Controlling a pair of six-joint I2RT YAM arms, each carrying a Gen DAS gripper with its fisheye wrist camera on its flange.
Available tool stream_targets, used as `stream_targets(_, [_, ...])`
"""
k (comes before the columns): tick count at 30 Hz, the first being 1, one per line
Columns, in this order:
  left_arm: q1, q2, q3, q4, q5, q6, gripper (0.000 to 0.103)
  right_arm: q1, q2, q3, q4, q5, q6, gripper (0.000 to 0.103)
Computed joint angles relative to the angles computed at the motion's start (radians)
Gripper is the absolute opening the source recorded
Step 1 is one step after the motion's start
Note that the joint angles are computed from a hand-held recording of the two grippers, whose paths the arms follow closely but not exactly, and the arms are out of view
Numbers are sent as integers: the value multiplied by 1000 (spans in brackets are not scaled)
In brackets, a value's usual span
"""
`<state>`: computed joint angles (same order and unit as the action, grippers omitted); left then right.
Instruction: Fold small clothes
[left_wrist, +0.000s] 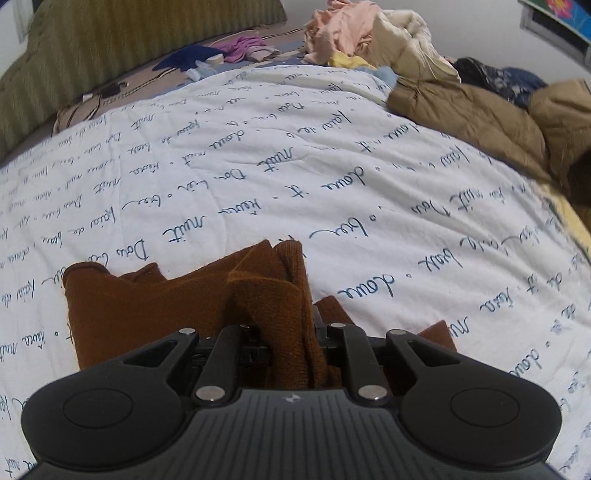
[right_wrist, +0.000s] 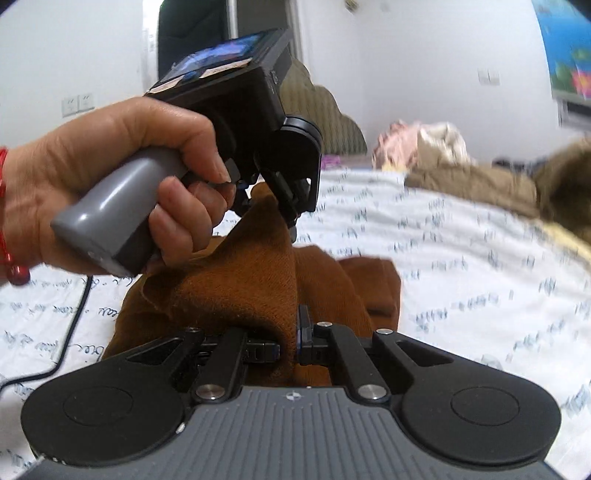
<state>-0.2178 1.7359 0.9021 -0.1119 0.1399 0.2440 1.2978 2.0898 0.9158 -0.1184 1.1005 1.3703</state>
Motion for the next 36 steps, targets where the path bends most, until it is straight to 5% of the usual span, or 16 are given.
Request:
stream_targets(5, [-11, -1, -14, 18, -21, 1, 15, -36, -37, -98, 187, -51, -45, 7])
stream_targets(18, [-18, 1, -3, 2, -30, -6, 18, -15, -26, -112, 214, -77, 25, 10])
stream_targets(21, [-27, -3, -3, -2, -29, -5, 26, -17, -35, -143, 270, -95, 26, 12])
stream_targets(24, [-24, -21, -8, 0, 11, -17, 45, -29, -38, -194, 375, -122, 15, 17])
stream_targets(26, [-19, -42, -19, 11, 51, -34, 78, -36, -41, -234, 452, -135, 12, 17])
stream_targets(36, [56, -281, -260, 188, 29, 36, 79, -52, -25, -354, 743, -167, -21, 29])
